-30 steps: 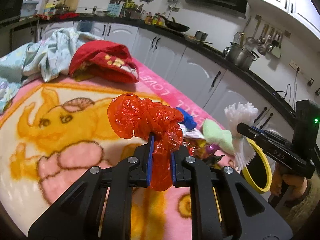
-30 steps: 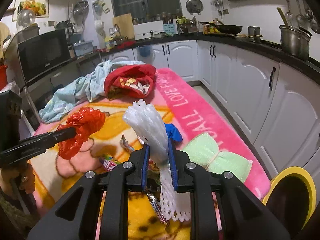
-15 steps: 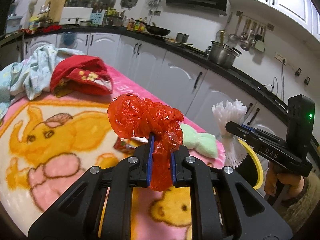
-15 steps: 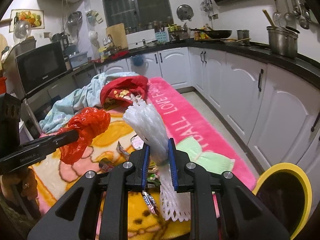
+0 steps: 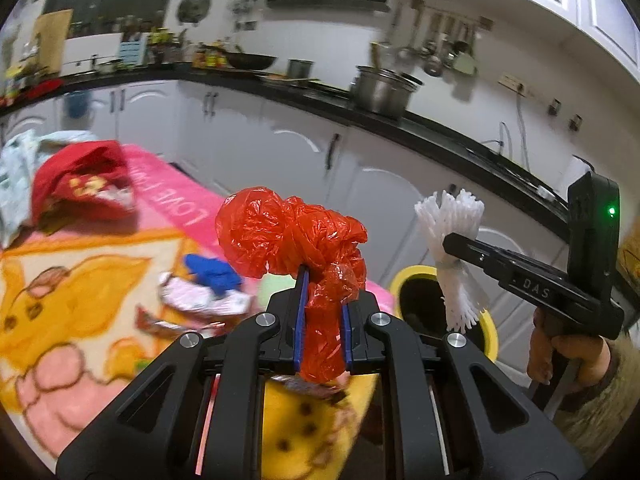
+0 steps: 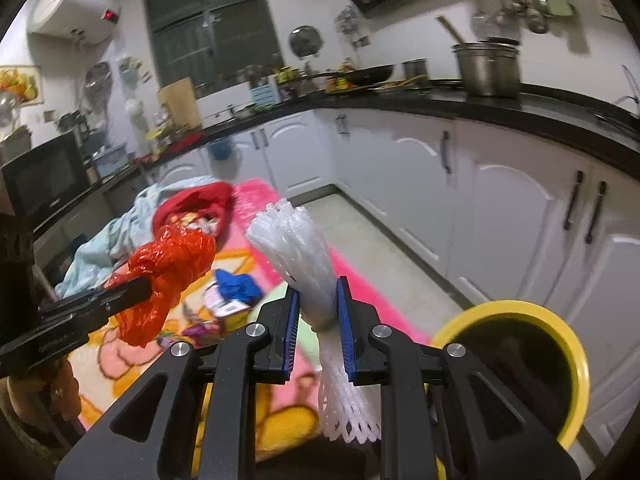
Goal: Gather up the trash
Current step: 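Carry the red bag and white scrubber over the yellow bin with both grippers, then open both grippers to drop the red bag and scrubber into the bin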
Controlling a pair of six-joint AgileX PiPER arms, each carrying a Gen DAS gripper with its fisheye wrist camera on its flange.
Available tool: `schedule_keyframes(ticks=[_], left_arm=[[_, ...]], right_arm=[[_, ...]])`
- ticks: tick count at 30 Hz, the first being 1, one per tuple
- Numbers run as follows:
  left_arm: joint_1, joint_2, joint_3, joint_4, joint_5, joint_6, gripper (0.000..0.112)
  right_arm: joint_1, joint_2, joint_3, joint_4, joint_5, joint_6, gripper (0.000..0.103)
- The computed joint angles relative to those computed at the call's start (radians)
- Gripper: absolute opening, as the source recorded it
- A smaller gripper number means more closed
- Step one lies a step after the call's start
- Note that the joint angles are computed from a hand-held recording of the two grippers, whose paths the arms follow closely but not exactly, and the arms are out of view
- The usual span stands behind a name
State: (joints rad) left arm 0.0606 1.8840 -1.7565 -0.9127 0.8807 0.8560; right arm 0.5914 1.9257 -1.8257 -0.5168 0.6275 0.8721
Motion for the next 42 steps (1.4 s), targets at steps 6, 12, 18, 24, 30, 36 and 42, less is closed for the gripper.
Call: schedule_keyframes(ticks=[6, 12, 18, 24, 30, 36, 42], left_arm=[[-0.092, 0.023, -0.024, 0.022, -0.004, 0.002, 0.008], [-0.165, 0.05, -0.039, 0.048, -0.005, -0.006, 0.008], [-0.234, 0.082, -0.06, 0.084, -0.011, -0.032, 0.008], [-0.306, 0.137, -0.107, 0.134, -0.008, -0.077, 0.008], [-0.371, 0.191, -0.157, 0.172, 0.001, -0.113, 0.008], [-0.426, 0.256, -0.203, 0.21, 0.015, -0.147, 0.008], [-0.458, 0.305, -0.23, 0.236, 0.018, -0.165, 0.009]], right_arm=[[-0.043, -0.114, 0.174, -0.119, -0.025, 0.154, 0.018], [-0.08, -0.195, 0.299, -0.206, -0.027, 0.262, 0.018], [-0.117, -0.256, 0.406, -0.261, -0.038, 0.34, 0.018], [-0.167, -0.295, 0.486, -0.275, -0.067, 0.384, 0.018], [-0.226, -0.33, 0.578, -0.288, -0.126, 0.433, 0.018], [-0.283, -0.339, 0.649, -0.283, -0.196, 0.467, 0.018], [-0.312, -0.326, 0.672, -0.271, -0.228, 0.467, 0.018]])
